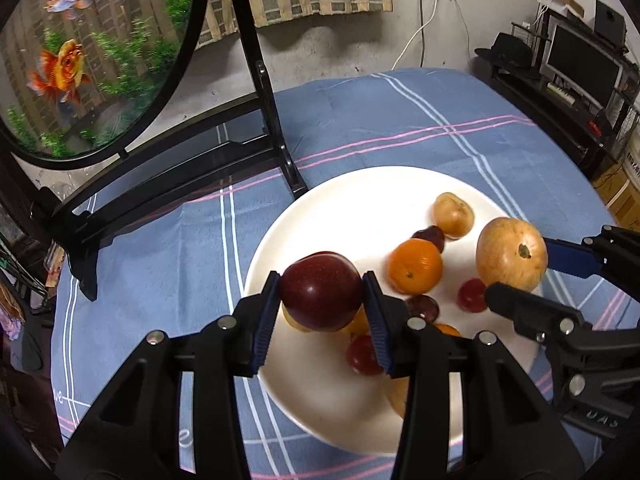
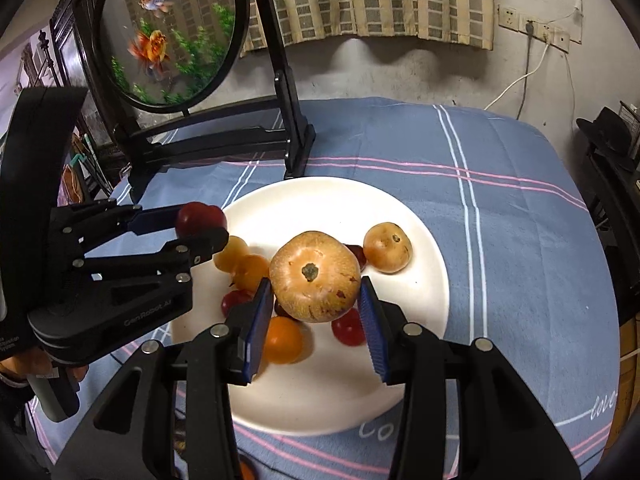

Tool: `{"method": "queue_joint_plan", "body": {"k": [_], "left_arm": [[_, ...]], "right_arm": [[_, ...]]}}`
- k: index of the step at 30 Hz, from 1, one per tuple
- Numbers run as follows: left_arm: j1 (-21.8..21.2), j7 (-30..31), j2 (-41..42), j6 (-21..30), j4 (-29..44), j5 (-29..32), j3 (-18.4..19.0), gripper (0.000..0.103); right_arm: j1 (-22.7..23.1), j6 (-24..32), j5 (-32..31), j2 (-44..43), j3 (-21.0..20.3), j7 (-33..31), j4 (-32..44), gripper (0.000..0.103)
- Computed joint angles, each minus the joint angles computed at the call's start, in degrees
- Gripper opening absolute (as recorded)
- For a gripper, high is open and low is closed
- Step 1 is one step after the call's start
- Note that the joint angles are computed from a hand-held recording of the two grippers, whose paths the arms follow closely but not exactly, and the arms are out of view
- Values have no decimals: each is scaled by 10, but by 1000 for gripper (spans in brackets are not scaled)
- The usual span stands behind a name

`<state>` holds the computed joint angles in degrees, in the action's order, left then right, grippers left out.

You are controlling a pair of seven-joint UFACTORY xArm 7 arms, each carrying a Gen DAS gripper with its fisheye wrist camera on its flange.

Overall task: Organize fruits
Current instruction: 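Carry both fruits over the plate and open both tools to release them, then withdraw both tools from the plate back toward the fruit cluster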

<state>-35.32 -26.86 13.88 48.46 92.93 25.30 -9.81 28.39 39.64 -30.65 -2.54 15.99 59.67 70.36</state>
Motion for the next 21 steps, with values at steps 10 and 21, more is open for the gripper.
{"method": "queue_joint_plan", "body": {"k": [10,21], "left_arm": [[-3,-25,-6,-11,-6,31,6,64],[16,-47,-109,-17,-75,43,-21,66]], "right_arm": [[3,-8,-53,-7,2,16,3,71],[-5,23,-19,-106,44,27,-45,71]]}}
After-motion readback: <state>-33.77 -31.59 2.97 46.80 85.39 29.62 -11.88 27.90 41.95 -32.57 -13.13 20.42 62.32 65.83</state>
